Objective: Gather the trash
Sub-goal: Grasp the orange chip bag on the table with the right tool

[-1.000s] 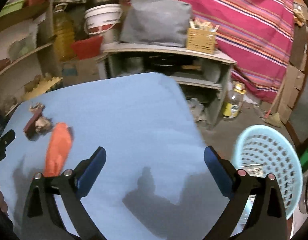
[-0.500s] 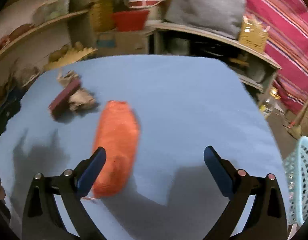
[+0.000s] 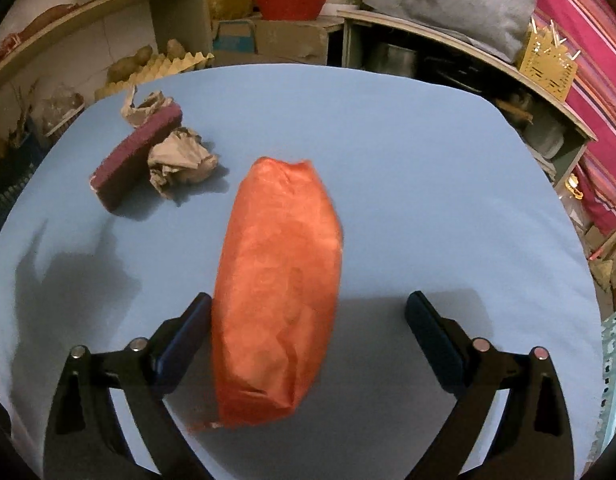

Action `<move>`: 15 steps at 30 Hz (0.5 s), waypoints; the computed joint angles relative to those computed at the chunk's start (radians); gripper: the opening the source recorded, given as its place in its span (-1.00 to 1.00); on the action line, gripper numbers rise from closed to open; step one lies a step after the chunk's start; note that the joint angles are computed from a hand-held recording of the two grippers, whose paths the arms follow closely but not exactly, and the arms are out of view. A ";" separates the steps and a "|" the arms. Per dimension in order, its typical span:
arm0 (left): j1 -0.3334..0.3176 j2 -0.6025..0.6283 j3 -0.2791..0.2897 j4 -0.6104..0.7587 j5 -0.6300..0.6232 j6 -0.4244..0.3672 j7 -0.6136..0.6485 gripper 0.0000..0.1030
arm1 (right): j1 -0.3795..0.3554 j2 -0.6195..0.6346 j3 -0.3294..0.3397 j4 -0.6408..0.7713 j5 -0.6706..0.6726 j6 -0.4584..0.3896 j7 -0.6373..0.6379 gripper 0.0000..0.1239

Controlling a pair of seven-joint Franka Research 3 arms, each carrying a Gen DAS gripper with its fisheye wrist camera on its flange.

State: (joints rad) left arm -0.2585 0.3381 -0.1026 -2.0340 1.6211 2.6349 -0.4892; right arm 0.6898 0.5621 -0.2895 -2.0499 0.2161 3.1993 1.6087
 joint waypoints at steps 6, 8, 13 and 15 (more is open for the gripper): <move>-0.002 0.013 -0.001 0.011 -0.017 0.005 0.029 0.89 | -0.085 -0.015 0.102 -0.001 -0.006 0.027 -0.068 -0.14; -0.006 0.021 0.000 0.018 -0.025 0.007 0.045 0.89 | -0.118 -0.020 0.137 -0.003 -0.004 0.034 -0.097 -0.39; -0.021 0.046 0.001 0.048 -0.028 0.026 0.073 0.89 | -0.204 -0.041 0.212 -0.018 0.016 0.053 -0.154 -0.72; -0.024 0.064 0.002 0.069 -0.023 0.056 0.083 0.89 | -0.195 -0.047 0.192 -0.023 0.024 0.056 -0.170 -0.72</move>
State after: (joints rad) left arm -0.2821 0.4022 -0.1004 -1.9654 1.5984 2.6914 -0.4067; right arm 0.4948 0.5153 -0.0971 -2.0730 0.2399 3.2554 1.4383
